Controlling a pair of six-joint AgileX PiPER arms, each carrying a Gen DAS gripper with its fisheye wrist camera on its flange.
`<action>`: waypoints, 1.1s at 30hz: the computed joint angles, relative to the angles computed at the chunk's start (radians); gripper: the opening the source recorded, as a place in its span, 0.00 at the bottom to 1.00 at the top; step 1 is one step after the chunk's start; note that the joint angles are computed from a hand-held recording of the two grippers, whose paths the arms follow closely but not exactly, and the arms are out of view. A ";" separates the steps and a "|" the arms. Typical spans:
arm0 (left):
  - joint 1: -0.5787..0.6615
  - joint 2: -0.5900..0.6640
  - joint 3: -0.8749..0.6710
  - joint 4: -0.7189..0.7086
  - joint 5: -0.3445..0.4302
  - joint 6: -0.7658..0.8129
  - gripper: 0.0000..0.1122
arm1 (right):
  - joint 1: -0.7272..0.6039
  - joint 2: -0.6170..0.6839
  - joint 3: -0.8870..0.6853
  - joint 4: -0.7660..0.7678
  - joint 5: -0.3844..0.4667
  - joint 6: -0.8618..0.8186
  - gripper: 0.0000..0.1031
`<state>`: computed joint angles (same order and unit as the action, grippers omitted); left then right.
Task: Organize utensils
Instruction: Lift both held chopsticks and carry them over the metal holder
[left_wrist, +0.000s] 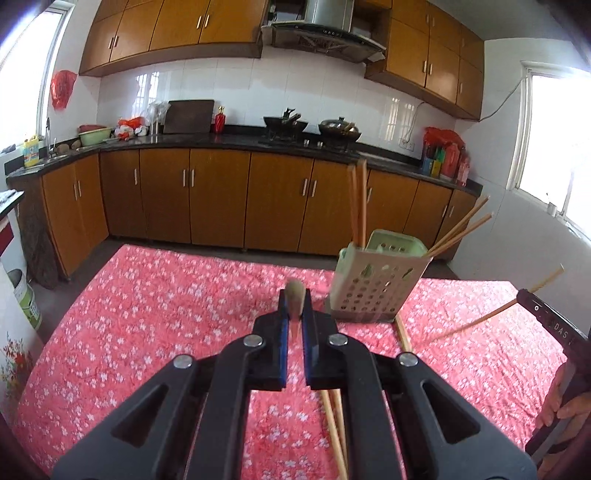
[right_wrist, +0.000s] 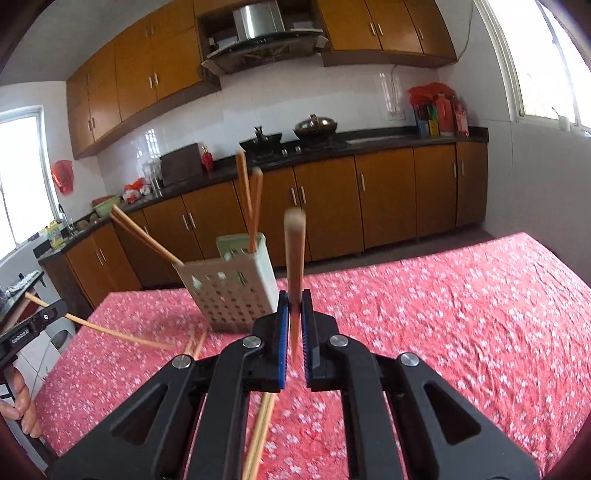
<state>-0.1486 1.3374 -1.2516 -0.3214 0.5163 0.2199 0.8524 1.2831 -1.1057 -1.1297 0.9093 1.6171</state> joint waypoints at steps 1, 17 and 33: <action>-0.002 0.003 -0.019 -0.008 0.007 0.007 0.07 | 0.000 0.001 -0.017 -0.006 -0.002 -0.011 0.07; -0.157 0.198 -0.519 0.189 0.024 -0.262 0.07 | -0.031 0.142 -0.347 -0.257 -0.069 -0.031 0.07; -0.242 0.532 -0.884 0.340 0.010 -0.412 0.06 | -0.218 0.360 -0.458 -0.377 -0.189 0.086 0.07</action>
